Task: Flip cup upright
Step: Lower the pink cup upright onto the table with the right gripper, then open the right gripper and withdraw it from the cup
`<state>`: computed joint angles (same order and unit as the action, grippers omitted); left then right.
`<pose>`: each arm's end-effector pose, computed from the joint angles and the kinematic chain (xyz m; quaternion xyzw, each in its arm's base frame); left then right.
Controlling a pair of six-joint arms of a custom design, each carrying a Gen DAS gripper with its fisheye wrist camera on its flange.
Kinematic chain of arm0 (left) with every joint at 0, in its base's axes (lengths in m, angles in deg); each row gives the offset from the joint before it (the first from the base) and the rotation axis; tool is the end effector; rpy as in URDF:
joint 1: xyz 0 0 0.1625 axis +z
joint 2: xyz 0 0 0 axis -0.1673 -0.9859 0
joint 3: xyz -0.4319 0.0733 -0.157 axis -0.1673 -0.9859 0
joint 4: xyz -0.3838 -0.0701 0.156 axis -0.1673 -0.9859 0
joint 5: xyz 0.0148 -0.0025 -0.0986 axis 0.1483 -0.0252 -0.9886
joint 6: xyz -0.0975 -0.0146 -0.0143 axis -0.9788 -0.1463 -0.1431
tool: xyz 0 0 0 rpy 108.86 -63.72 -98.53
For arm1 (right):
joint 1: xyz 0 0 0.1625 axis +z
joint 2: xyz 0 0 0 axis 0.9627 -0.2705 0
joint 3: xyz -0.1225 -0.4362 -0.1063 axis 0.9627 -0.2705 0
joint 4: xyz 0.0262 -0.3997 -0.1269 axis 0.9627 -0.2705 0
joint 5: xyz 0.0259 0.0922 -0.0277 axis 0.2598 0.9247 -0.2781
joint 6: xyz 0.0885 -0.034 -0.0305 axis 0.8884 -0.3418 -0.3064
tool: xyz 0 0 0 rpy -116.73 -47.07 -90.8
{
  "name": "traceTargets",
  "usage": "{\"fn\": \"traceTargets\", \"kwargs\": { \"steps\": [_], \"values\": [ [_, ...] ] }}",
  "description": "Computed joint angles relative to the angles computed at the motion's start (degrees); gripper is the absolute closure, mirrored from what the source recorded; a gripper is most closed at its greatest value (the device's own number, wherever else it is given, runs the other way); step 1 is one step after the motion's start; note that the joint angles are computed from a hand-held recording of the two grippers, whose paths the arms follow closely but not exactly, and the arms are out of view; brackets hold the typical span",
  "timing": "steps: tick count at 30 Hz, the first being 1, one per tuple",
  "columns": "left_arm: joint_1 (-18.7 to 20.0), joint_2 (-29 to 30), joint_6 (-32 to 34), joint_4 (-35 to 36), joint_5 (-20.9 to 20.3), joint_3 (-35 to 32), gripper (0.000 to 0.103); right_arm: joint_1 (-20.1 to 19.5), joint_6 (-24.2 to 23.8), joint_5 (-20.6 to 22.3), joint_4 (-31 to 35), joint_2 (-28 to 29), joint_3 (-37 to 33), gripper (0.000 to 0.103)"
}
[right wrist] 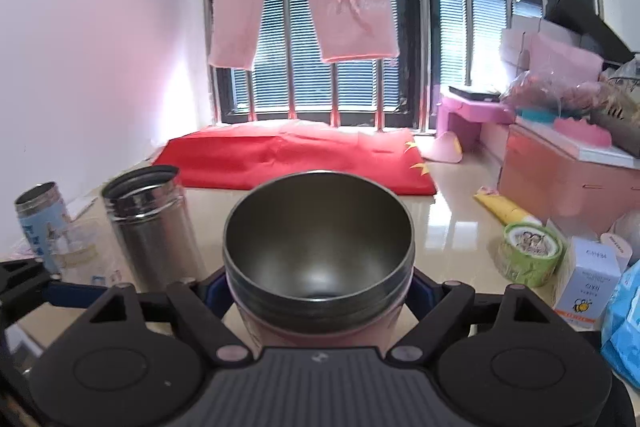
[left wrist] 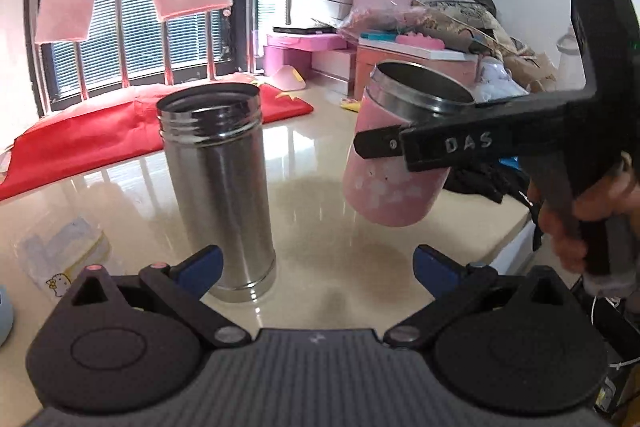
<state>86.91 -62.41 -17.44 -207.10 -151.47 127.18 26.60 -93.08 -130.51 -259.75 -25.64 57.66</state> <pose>-0.0237 -0.7935 0.2109 0.4148 0.8267 -0.3323 0.1848 0.2523 -0.8010 0.0037 0.2420 -0.8035 0.4711 0.2717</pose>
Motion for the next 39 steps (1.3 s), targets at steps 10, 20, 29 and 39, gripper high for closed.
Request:
{"fn": "traceTargets", "kwargs": {
  "steps": [10,20,29,39],
  "values": [
    [0.21,0.54,-1.14,-3.32,0.68,0.34,0.0,-1.69,1.06,-1.13,5.28,3.29,-6.17,0.019],
    [-0.04,-0.09,-1.4,-6.59,1.4,2.08,0.0,-1.81,-0.38,-0.24,2.82,4.7,-7.31,0.017],
    [-0.59,-5.18,-1.86,-14.77,1.17,9.8,0.0,0.31,-3.12,4.87,-15.47,2.21,3.39,0.0],
    [-2.16,-16.2,-3.5,-29.57,-0.37,23.62,0.0,6.93,-3.21,5.55,-33.34,-1.71,20.87,0.0]
  ]
}}
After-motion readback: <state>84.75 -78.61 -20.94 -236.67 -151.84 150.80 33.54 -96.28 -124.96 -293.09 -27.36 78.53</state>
